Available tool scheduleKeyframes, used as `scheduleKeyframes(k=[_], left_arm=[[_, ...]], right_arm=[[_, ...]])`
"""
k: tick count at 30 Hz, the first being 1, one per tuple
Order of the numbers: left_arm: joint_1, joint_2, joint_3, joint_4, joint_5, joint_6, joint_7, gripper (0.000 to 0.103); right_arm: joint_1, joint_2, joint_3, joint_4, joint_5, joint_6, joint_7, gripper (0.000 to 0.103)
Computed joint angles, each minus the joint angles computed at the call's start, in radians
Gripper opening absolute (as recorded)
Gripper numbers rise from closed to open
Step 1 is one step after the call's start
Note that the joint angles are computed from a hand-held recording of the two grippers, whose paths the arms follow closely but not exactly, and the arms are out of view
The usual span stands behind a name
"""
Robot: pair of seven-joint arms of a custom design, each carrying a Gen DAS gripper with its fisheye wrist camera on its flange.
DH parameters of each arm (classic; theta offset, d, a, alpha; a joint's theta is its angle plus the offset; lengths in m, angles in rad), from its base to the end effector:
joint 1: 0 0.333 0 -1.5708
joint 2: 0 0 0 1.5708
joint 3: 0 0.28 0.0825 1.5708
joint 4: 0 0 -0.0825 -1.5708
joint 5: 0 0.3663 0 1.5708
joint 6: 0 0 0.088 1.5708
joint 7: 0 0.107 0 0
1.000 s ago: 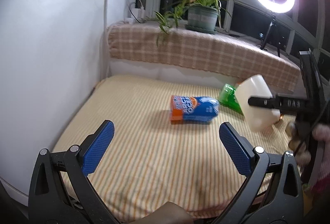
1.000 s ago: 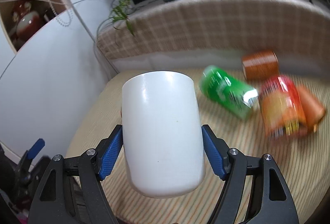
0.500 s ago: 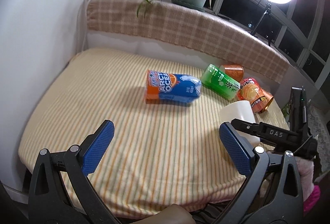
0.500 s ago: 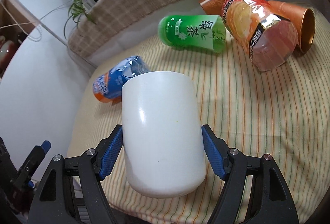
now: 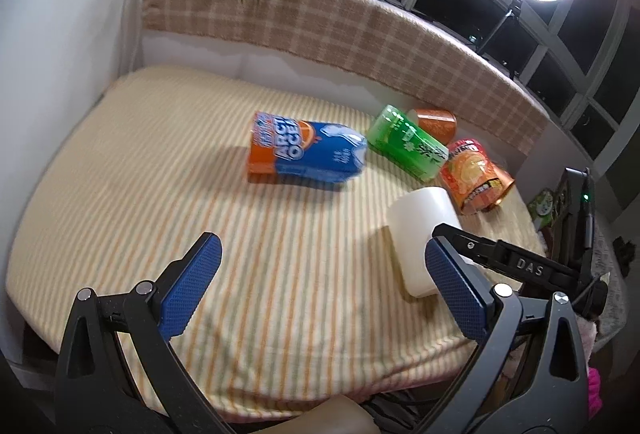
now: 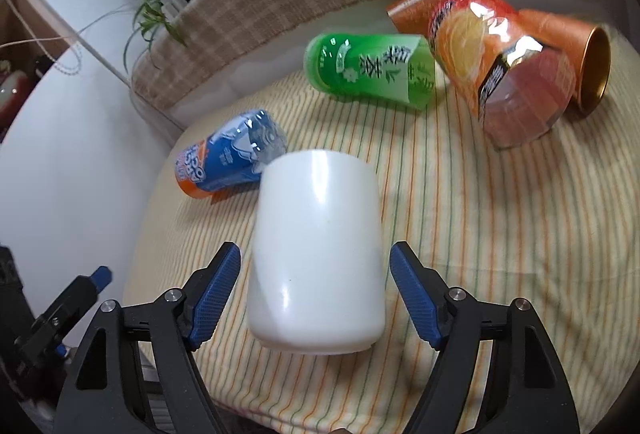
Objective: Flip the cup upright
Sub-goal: 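Close the left gripper on the white cup while the right gripper opens and releases it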
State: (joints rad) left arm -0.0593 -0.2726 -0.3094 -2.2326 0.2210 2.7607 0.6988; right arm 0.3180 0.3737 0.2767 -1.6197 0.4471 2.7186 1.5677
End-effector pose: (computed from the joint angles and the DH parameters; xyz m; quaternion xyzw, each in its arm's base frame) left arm 0.4727 -0.2050 0.5421 -0.7416 0.5421 -0.3532 0.1772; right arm 0.5867 0.3462 0.4702 -0.7098 0.5805 0.0140 0.3988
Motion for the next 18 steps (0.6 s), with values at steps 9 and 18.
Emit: scheduleKeyframes(k=[9,18], left_arm=[[-0.133,0.134,0.101,0.114,-0.371,0.012,0.288,0.103],[-0.146,0.3,0.108,0.29,-0.692,-0.088,0.455,0.103]], right_arm=[[-0.003,-0.18,-0.023,-0.224,0.034,0.128,-0.059,0.078],[0.029,-0.323,-0.086,-0.414,0.088,0.2,-0.052,0.078]])
